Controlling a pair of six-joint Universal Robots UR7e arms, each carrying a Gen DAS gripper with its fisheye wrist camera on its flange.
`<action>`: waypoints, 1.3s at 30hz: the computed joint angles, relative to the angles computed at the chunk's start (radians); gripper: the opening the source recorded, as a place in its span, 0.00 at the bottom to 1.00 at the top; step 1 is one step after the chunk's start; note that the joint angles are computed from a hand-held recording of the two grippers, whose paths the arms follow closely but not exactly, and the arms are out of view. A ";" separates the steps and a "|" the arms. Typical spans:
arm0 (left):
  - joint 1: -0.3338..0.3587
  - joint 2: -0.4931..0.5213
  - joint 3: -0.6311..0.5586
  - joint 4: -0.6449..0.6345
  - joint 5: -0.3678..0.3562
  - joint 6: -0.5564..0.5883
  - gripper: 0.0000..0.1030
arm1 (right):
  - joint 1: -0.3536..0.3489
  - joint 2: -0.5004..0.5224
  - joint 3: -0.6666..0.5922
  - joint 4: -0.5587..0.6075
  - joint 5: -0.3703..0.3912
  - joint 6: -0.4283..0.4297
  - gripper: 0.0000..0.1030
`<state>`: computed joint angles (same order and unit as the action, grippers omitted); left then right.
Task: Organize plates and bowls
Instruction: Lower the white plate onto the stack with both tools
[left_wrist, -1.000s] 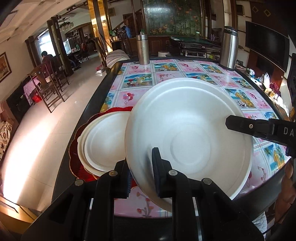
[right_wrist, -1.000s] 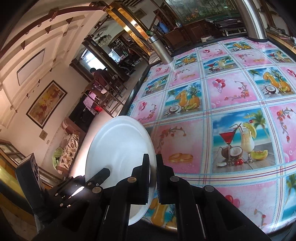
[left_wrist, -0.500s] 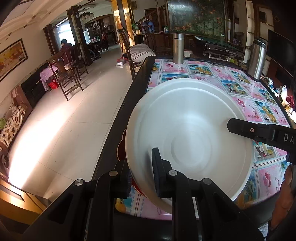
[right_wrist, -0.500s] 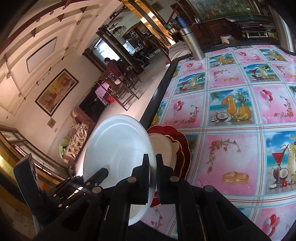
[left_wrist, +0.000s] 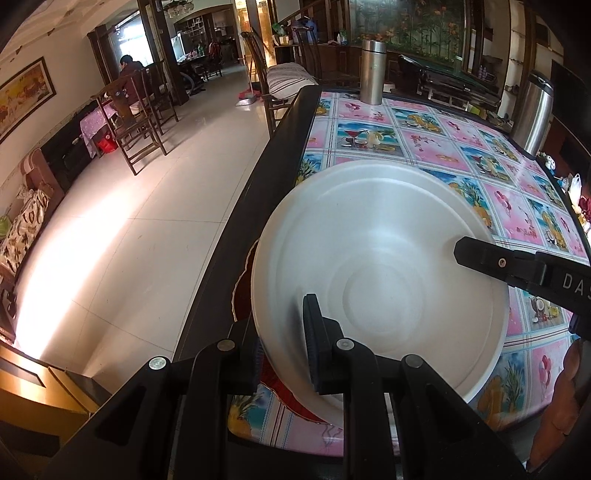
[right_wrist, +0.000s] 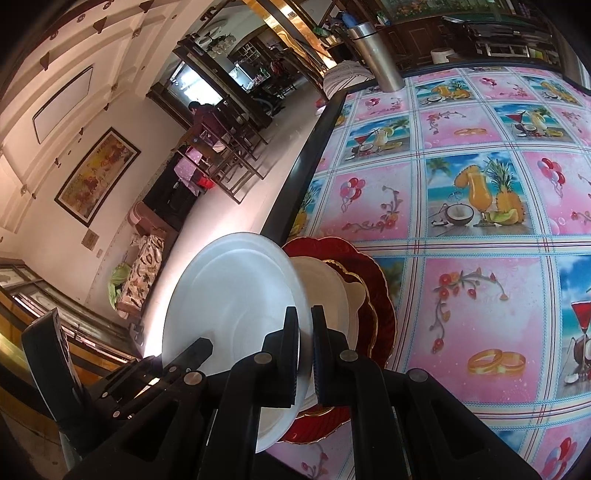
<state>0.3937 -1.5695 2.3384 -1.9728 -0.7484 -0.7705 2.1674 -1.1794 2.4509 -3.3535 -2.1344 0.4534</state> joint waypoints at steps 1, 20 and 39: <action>0.006 0.008 -0.001 -0.007 0.002 0.000 0.17 | -0.002 0.006 -0.004 -0.001 -0.005 0.000 0.07; 0.016 0.026 0.023 -0.033 0.057 -0.001 0.17 | -0.037 0.062 -0.023 -0.030 -0.027 -0.022 0.07; 0.018 0.047 0.049 -0.088 0.069 0.007 0.31 | -0.038 0.095 -0.033 -0.054 -0.044 -0.044 0.09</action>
<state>0.4118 -1.5225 2.3873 -2.0608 -0.6799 -0.7635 2.1295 -1.0848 2.4182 -3.4075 -2.1783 0.4090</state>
